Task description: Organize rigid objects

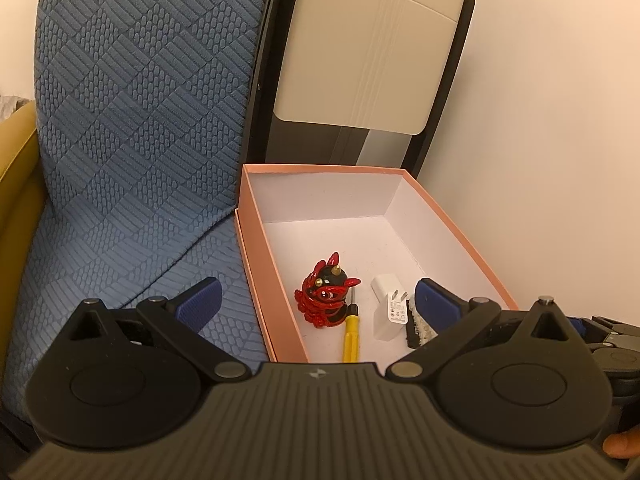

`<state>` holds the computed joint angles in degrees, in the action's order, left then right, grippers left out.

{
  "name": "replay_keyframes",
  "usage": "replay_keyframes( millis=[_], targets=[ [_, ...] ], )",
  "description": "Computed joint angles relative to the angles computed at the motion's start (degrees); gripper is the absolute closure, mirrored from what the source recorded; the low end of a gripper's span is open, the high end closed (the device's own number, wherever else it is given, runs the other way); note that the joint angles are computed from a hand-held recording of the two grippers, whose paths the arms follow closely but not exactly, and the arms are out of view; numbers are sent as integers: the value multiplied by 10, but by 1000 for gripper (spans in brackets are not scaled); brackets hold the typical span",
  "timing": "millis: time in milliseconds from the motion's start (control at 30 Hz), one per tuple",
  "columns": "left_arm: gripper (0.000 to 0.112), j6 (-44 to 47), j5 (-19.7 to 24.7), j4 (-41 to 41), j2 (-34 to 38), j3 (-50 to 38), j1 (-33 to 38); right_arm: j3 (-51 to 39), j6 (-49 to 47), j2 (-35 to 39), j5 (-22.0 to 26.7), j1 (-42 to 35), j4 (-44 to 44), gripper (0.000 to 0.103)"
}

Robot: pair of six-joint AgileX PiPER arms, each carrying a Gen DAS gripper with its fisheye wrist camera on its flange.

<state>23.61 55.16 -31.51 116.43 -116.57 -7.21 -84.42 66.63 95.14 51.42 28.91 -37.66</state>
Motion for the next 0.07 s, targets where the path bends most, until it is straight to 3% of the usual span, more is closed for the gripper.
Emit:
replay_keyframes(
  millis=[67],
  targets=[
    [9, 0, -2, -3, -1, 2, 0, 0, 0, 1, 0, 1, -1, 0]
  ],
)
